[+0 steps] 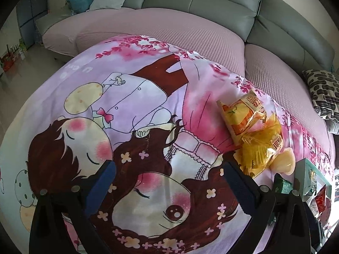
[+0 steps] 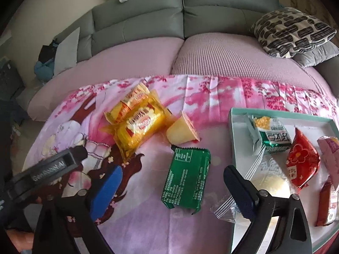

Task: Organize snacks
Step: 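Grasp green biscuit packet with right tool while left tool grasps yellow snack bag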

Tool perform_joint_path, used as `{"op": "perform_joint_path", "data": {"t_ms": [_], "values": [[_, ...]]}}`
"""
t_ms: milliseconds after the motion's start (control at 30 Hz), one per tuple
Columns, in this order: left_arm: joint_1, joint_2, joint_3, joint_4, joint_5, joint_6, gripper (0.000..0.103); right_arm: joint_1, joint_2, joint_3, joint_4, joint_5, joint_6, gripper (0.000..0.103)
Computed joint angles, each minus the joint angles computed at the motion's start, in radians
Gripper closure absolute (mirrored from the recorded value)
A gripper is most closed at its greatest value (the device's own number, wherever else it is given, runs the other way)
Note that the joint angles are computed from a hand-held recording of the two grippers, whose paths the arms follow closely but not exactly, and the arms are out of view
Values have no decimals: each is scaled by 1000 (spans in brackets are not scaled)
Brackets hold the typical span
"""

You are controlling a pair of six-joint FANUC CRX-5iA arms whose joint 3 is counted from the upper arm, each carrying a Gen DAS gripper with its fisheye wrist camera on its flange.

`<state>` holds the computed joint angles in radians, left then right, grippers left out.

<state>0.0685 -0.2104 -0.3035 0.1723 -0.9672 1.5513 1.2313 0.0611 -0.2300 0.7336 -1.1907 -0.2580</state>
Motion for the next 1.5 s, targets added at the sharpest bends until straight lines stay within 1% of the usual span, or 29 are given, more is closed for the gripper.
{"op": "perform_joint_path", "data": {"t_ms": [100, 267, 333, 433, 500, 700, 867, 933, 1067, 1133, 1200, 1267, 1333, 1467, 1500], "values": [[1, 3, -1, 4, 1, 4, 2, -1, 7, 3, -2, -10, 10, 11], [-3, 11, 1, 6, 0, 2, 2, -3, 7, 3, -4, 4, 24, 16], [-4, 12, 1, 9, 1, 1, 2, -5, 2, -1, -9, 20, 27, 20], [-3, 12, 0, 13, 2, -2, 2, -6, 1, 0, -12, 33, 37, 21], [-2, 12, -1, 14, 3, 0, 2, -9, -7, -10, -12, 60, 35, 21], [7, 13, -6, 31, 7, -9, 2, -10, 2, 2, -22, 52, 50, 21], [12, 15, -8, 42, 7, -14, 2, -14, 53, 62, -78, -52, 102, 22], [14, 16, -10, 47, 6, -17, 2, -20, 43, 50, -86, -40, 89, 25], [14, 20, -11, 53, 6, -21, 2, -24, 37, 40, -82, -27, 92, 28], [13, 22, -11, 56, 7, -24, 2, -26, 31, 30, -74, -5, 88, 31], [13, 21, -13, 61, 9, -30, 2, -28, 32, 25, -67, 0, 78, 31], [10, 22, -14, 66, 10, -37, 2, -29, 49, 39, -74, -28, 81, 36], [9, 22, -19, 81, 13, -52, 2, -27, 61, 47, -69, -59, 80, 44], [-1, 21, -23, 89, 21, -70, 2, -26, 50, 32, -59, -54, 62, 49], [-5, 21, -24, 91, 24, -77, 2, -26, 47, 29, -59, -55, 59, 52]]}}
